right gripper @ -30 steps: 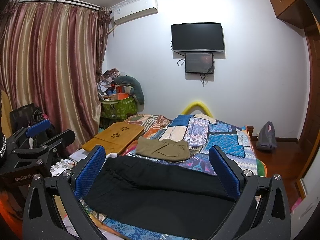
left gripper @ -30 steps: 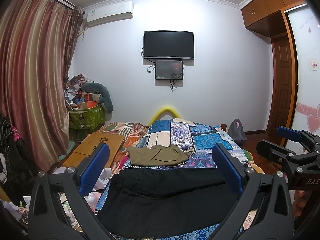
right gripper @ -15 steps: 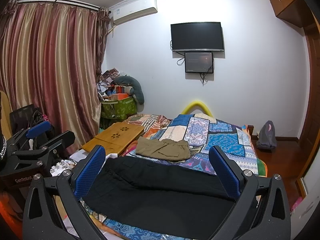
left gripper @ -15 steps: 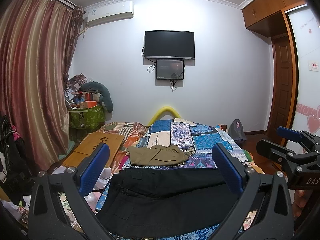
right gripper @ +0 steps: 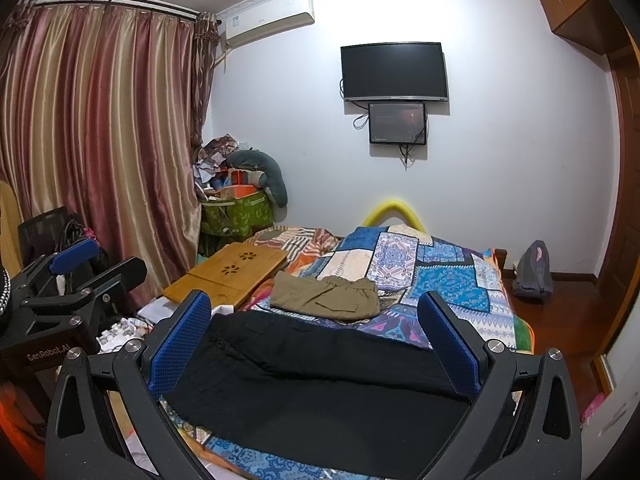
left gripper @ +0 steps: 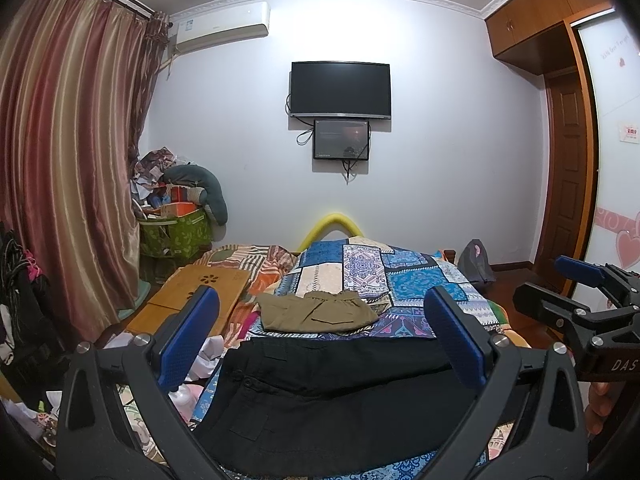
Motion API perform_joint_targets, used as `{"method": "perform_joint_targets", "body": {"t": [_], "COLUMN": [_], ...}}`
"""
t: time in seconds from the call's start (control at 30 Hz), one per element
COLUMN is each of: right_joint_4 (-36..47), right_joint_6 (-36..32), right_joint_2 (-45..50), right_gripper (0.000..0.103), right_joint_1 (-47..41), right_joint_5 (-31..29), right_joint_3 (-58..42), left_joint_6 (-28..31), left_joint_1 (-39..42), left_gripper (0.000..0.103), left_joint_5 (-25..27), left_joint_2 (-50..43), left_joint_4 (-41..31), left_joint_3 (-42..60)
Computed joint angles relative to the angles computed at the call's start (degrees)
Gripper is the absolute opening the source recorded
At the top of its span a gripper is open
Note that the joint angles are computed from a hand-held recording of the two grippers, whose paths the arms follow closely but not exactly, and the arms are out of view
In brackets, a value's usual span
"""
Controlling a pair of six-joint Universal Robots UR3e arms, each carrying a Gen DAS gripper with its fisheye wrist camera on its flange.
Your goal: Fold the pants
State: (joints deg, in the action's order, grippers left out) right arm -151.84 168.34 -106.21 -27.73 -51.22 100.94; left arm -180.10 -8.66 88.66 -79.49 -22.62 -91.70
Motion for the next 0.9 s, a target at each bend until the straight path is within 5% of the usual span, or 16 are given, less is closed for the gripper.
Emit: {"method": "perform_joint_targets", "body": {"t": [0.4,0.9], "right_joint_4": [-1.5,0.5], "right_joint_6": [0.8,-4.1], "right_joint_2": [4.4,25.0], "right_gripper": [0.103,0.103], "right_joint_1": [1.8,2.4], "right_joint_5": [-3.4,-13.9], "right_joint_3": [-1.4,-12.4], "left_joint_6": [0.1,3.7], "left_joint_1": [1.2,7.8], "left_gripper": [0.103,0.103], "left_joint_5": [-1.0,-2.7], "left_joint_2": [-4.2,-31.1], "left_joint_4": [0.2,-9.7], "left_joint_3": [1.8,24.8]}}
